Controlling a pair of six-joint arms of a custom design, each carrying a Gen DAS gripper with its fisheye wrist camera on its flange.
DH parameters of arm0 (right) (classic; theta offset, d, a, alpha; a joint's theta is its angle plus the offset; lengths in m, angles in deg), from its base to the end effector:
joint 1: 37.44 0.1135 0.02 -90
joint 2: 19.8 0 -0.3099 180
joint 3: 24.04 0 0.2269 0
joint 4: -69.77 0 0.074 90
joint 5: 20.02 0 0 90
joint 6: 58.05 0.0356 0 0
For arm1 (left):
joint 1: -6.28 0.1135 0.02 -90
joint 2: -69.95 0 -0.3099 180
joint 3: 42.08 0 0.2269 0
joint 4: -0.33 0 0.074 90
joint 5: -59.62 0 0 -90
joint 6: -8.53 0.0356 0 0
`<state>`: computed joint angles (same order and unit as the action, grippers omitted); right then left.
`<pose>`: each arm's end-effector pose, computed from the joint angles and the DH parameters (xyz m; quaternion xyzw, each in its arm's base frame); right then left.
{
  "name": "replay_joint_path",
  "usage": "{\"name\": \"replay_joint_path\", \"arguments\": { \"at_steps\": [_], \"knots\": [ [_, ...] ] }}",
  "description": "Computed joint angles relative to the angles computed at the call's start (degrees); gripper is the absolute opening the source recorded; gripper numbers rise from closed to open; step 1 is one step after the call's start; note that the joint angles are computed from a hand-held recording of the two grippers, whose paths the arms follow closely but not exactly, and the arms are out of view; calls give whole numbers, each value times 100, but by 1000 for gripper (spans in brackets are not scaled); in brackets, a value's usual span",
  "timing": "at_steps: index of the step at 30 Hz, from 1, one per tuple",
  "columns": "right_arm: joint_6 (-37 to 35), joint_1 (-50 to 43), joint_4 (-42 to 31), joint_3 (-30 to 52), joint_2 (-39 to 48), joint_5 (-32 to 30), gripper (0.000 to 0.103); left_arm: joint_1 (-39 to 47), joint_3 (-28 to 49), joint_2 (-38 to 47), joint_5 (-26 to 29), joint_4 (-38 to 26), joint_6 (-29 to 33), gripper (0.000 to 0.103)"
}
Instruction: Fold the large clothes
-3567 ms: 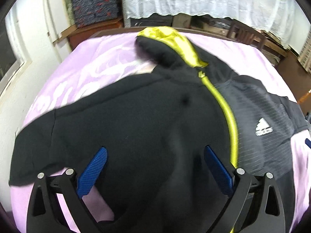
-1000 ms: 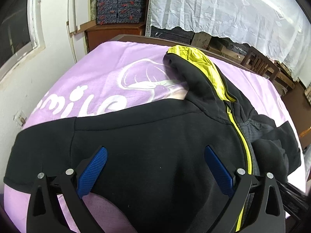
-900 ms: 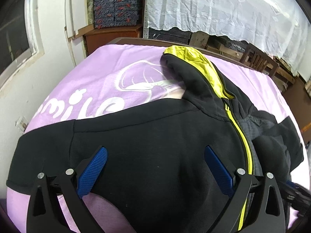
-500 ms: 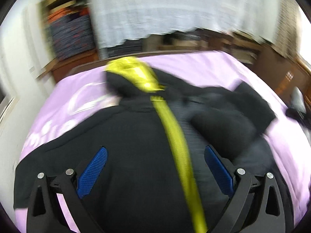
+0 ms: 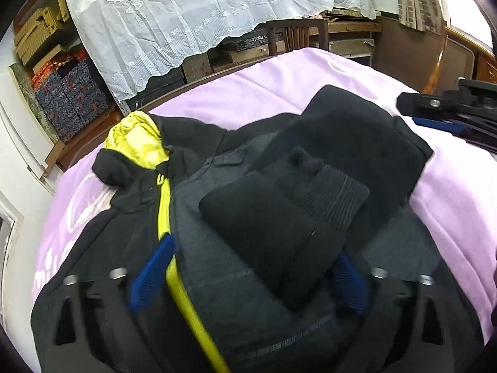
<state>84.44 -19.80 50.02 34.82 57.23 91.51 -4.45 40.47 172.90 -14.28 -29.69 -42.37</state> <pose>0.2427 0.0635 0.2789 0.3426 0.8176 0.1104 0.4494 0.3627 -0.0788 0.2530 0.4355 0.8250 -0.0456 0.3573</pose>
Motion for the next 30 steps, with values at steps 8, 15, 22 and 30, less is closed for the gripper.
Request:
{"name": "replay_joint_path", "arguments": {
  "at_steps": [8, 15, 22, 30],
  "knots": [
    [59, 80, 153, -110, -105, 12, 34, 503, 1160, 204, 561, -737, -541, 6],
    [-366, 634, 212, 275, 391, -76, 18, 1439, 2013, 445, 1084, -1281, -677, 12],
    [-472, 668, -992, 1134, 1539, -536, 9, 1860, 1947, 988, 840, -1545, -587, 62],
    [-474, 442, -826, 940, 1398, -959, 9, 2384, 2975, 1512, 1362, -2293, -1145, 86]
  ]
}}
